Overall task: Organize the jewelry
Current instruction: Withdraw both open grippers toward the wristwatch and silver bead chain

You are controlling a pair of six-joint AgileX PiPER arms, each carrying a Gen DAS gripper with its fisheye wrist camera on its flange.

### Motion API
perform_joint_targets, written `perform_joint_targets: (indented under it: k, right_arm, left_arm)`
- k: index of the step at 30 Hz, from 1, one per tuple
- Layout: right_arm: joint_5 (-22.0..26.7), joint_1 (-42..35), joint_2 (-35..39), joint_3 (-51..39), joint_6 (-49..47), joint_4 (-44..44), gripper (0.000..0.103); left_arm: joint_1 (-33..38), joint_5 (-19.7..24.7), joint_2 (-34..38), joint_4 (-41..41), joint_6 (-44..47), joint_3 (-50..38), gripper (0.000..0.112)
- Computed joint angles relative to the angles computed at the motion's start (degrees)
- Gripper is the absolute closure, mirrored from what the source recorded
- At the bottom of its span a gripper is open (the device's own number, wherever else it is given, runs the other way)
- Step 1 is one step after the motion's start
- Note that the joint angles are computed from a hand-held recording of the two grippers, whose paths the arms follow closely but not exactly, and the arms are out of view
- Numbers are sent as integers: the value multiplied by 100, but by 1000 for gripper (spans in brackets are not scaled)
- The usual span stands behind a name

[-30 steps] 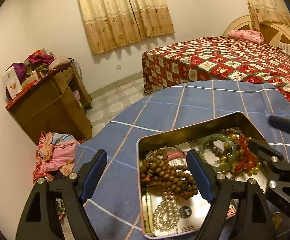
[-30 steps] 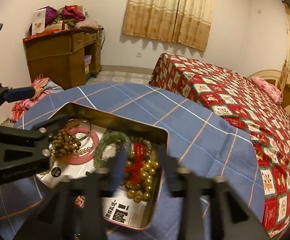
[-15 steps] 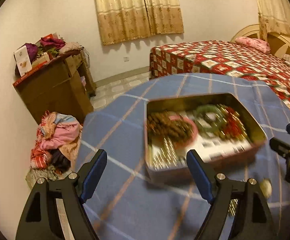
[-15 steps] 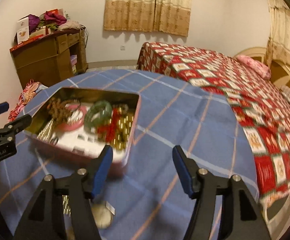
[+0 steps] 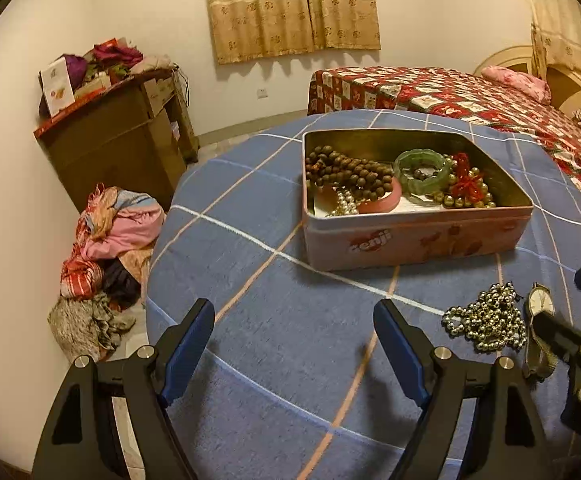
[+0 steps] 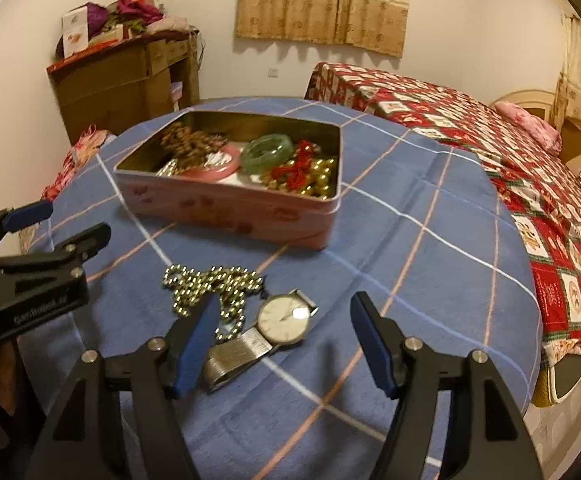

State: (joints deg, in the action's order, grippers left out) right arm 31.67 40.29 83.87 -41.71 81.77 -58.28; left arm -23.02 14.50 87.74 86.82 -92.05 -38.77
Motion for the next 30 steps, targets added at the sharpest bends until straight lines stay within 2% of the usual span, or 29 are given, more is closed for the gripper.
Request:
perform_joint_targets:
  k: [4,9,12,16,18,21,23,26,30]
  right_arm:
    - [-30,-5,-61,188,-29,55,33]
    - [350,-142,-74,306,-102,187,33]
    - [568,-167,-128,365,21,102,33]
    - [469,42,-388,422,287,-65,33]
    - [195,148,-435,394,344,-114,33]
    - [-36,285,-173,221,96,-3,33]
    - [63,368,51,121,-90,107,33]
    - [-74,62,-28,274,-231,316,34]
    - [32,-353,-275,493,-239,349,34]
  left_arm:
    - [35,-137,30,-153,143,-23,30]
    - [-21,-193,64,-199,193,-53,30]
    - [11,-252,130,-562,523,-117,30]
    - [6,-179,172,-517,479,-132,30]
    - [10,-148,185,-408,363,-118,30]
    - [42,-175,219,-484,450,-129,30]
    - [67,-226,207,-568,552,-129,30]
    - [112,-340,176,-676,672,-135,30]
    - [-4,-262,230,-863,846,-198,30]
